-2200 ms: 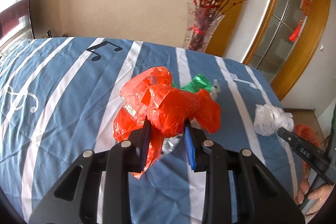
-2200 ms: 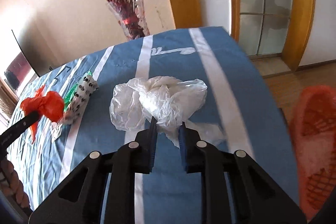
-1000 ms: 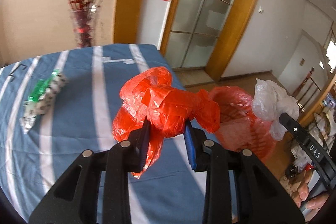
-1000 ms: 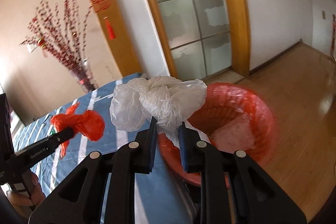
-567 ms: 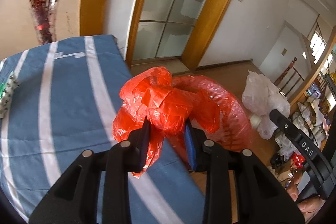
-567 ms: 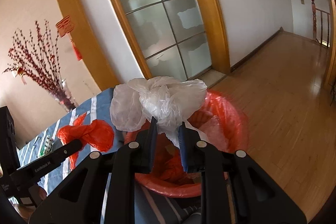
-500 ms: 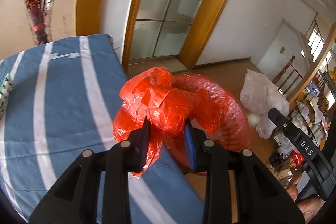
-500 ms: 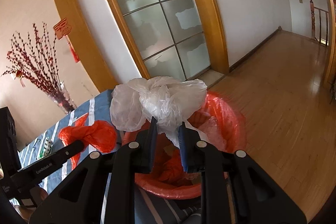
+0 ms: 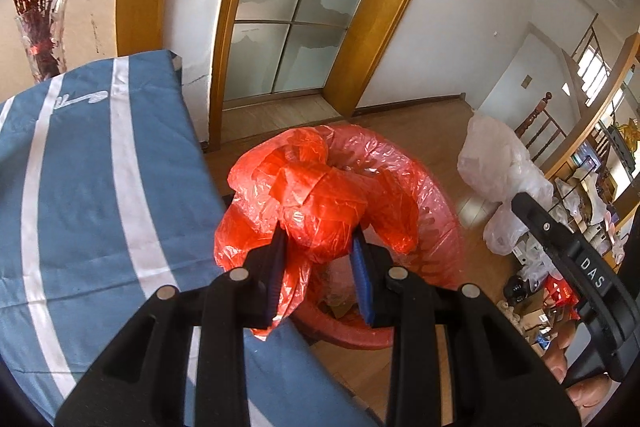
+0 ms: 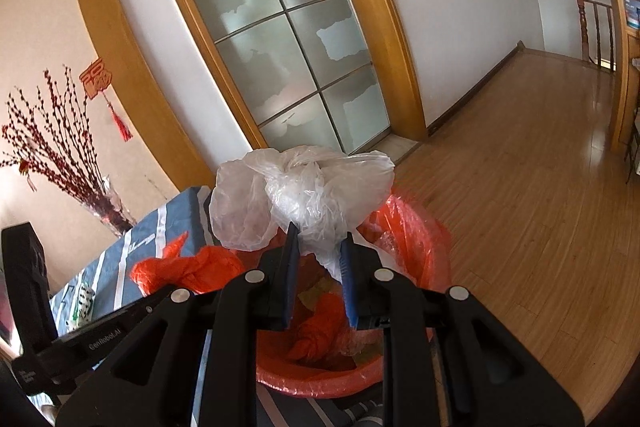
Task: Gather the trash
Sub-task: 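Carry the red and white bags over the red basket with both tools, then open both tools to drop the bags into the red basket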
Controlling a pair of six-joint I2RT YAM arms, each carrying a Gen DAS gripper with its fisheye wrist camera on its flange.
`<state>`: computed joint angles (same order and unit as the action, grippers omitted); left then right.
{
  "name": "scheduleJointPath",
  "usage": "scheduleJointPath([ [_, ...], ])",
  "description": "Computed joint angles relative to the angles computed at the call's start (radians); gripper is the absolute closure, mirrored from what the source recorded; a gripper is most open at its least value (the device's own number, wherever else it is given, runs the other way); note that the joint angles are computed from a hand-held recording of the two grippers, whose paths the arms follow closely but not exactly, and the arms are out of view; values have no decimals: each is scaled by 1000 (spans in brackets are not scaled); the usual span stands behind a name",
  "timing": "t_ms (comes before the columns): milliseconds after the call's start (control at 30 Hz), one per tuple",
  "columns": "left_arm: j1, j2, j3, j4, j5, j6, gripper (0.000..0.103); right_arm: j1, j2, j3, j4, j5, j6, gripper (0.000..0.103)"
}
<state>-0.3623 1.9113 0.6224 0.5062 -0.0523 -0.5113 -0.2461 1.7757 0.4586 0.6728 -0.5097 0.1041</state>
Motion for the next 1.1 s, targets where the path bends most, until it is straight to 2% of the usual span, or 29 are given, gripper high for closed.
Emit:
scheduleJointPath([
  [233, -4, 42, 61, -10, 30, 7, 71, -12, 39, 42, 0, -16, 26, 83],
  [333, -7, 80, 99, -19, 49, 8, 65, -12, 75, 82, -23, -27, 31, 78],
  [400, -10, 105, 120, -29, 54, 3, 57, -11, 102, 107, -44, -30, 35, 67],
  [467, -9, 122, 126, -28, 61, 2, 51, -19, 118, 110, -39, -32, 40, 51],
  [533, -5, 131, 123, -28, 57, 4, 46, -24, 122, 102, -27, -26, 41, 47],
  [667, 17, 130, 94, -24, 52, 16, 45, -43, 134, 101, -31, -19, 38, 46],
  [800, 46, 96, 25, -4, 4, 50, 41, -50, 125, 86, -24, -1, 26, 46],
  [967, 99, 21, -103, 35, -72, 86, 40, -33, 109, 67, -21, 10, 13, 46],
  [1100, 188, -23, -208, 86, -88, 137, 40, 0, 93, 46, -23, 19, -2, 46],
])
